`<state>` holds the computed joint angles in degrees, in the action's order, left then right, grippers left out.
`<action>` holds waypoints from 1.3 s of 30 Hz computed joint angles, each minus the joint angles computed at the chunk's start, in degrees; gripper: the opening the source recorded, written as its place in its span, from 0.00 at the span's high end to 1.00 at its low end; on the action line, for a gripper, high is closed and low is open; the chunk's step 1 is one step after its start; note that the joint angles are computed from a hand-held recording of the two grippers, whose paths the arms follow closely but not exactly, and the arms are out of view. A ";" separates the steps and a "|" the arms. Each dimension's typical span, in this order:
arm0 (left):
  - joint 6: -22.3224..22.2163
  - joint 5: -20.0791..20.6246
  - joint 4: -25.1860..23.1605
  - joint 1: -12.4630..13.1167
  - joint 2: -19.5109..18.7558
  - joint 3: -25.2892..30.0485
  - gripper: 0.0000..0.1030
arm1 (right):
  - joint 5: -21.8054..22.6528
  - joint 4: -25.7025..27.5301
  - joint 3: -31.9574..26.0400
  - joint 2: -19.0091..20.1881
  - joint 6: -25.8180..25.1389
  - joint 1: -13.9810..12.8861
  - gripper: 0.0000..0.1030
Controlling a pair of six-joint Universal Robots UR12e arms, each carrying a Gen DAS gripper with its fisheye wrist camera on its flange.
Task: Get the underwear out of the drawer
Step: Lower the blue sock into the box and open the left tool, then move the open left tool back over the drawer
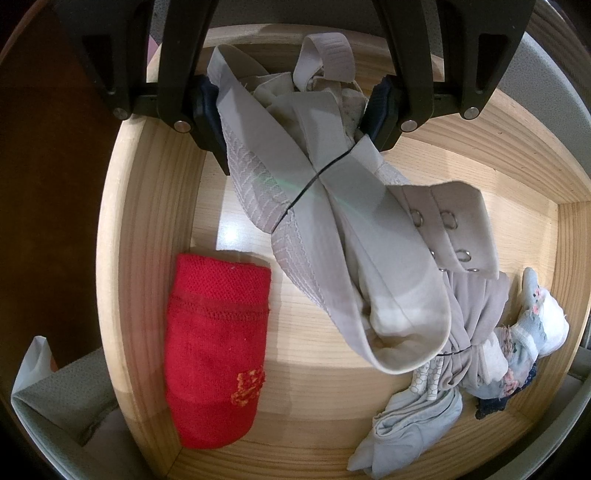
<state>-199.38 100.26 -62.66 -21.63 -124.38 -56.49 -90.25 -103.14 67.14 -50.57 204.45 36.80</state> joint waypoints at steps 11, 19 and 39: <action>-0.44 -0.65 -2.29 0.29 0.21 -1.10 0.62 | -0.04 0.15 -0.11 0.08 -0.25 0.02 0.42; 1.25 -2.39 2.08 0.23 2.59 -3.48 0.50 | -0.05 0.24 -0.23 0.16 -0.21 0.03 0.42; -4.08 7.68 9.77 -1.88 16.01 -24.06 0.49 | -0.11 0.44 -0.64 0.46 -0.58 0.11 0.42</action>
<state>-203.46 107.94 -52.89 -23.51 -108.36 -80.55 -90.36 -102.70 66.49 -50.10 203.87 36.91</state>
